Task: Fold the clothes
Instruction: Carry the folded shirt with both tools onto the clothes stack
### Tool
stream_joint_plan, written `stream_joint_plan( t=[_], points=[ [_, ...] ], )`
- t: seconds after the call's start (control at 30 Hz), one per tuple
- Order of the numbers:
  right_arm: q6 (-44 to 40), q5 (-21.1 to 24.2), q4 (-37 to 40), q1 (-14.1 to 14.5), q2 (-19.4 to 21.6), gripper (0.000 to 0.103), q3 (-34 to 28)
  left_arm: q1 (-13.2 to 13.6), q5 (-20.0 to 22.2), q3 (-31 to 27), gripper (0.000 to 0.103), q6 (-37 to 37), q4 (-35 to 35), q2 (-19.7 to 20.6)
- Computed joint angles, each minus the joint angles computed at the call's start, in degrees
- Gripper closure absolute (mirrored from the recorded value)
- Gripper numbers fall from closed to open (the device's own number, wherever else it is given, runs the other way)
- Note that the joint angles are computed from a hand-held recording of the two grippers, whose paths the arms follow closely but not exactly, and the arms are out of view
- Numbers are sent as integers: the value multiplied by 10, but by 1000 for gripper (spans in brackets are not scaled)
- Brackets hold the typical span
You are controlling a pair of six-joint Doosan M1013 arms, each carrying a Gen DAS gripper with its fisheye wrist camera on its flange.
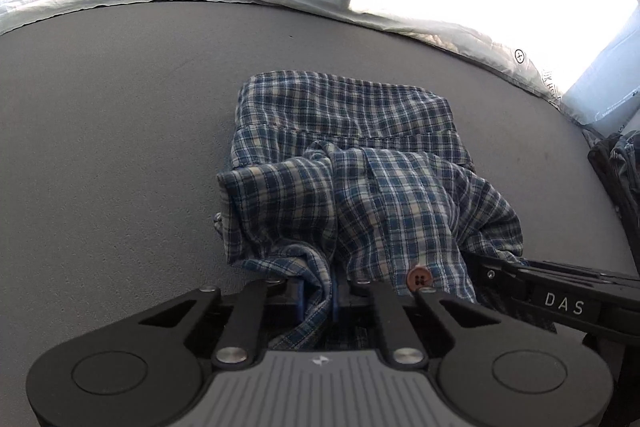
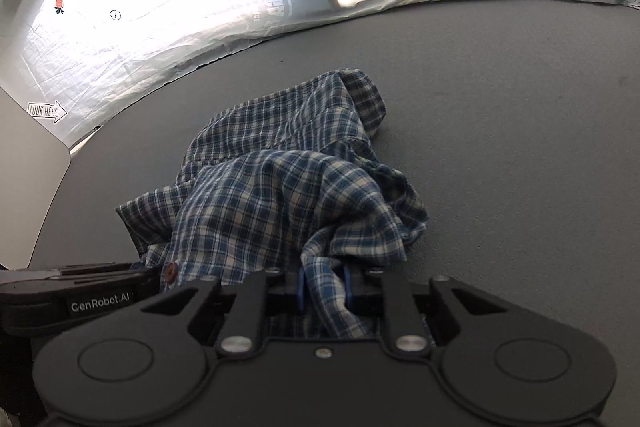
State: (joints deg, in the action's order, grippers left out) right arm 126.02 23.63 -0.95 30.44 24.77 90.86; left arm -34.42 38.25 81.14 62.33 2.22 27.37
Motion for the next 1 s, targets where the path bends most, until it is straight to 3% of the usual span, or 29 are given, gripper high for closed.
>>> stream_joint_plan(
  t=[0.23,0.47,0.67,0.87,1.0],
  points=[
    [228,-30,-239,33,-55,87,34,-12,-50,41,94,23,-13,-51],
    [477,-12,-453,63,-104,87,63,-18,-106,68,94,74,-41,-96],
    [637,69,-591,97,-135,87,75,-15,-122,60,94,227,-161,-111],
    [723,159,-656,116,-176,87,98,-23,-117,36,94,408,-329,-107],
    [742,169,-685,104,-212,87,130,-50,-131,15,94,425,-346,-94]
  ],
)
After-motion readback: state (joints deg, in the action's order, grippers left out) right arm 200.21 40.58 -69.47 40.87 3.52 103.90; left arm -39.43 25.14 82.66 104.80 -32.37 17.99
